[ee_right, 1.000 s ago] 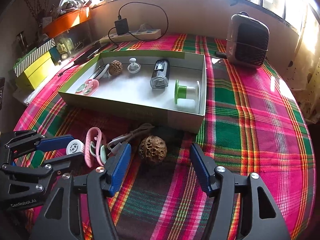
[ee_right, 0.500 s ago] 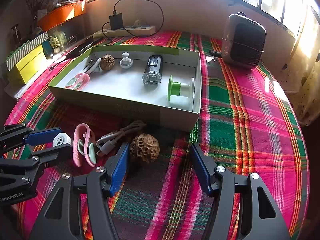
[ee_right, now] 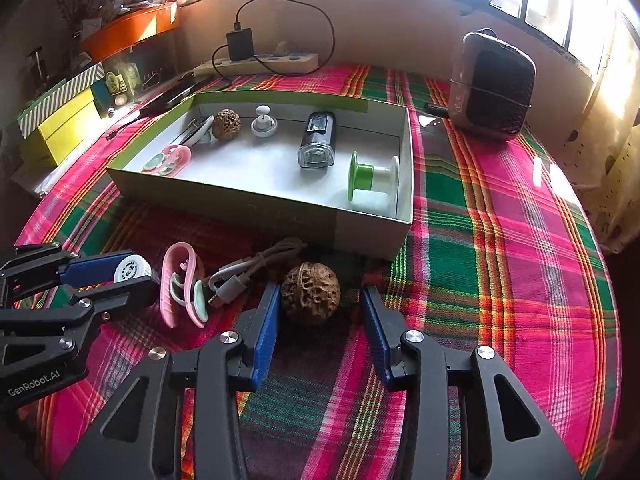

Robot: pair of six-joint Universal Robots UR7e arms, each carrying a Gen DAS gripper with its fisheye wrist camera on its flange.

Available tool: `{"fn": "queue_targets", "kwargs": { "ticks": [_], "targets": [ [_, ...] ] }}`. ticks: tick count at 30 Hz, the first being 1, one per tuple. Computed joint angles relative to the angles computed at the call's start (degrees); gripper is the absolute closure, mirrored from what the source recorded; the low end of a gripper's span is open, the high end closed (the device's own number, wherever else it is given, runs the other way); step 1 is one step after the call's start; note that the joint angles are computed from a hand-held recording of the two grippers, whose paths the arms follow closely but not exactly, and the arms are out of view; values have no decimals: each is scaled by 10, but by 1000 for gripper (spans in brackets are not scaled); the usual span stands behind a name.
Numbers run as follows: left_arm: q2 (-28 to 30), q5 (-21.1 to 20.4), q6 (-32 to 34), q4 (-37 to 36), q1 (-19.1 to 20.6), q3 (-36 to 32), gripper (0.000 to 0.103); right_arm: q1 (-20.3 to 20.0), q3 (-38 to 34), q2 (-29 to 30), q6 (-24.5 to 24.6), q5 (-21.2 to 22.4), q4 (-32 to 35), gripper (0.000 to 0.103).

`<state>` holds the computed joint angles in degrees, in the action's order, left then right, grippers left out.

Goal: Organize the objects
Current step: 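Close left tool on the white round container while right tool closes on the walnut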

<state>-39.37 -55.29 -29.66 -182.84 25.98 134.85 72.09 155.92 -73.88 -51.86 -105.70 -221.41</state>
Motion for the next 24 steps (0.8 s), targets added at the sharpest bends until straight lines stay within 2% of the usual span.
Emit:
{"fn": "queue_targets", "kwargs": {
  "ticks": [4, 24],
  "targets": [
    [1, 2, 0, 1, -1, 0, 76, -2, 2, -4, -2, 6, 5, 72],
    [3, 9, -1, 1, -2, -3, 77, -4, 3, -10, 2, 10, 13, 72]
  ]
}}
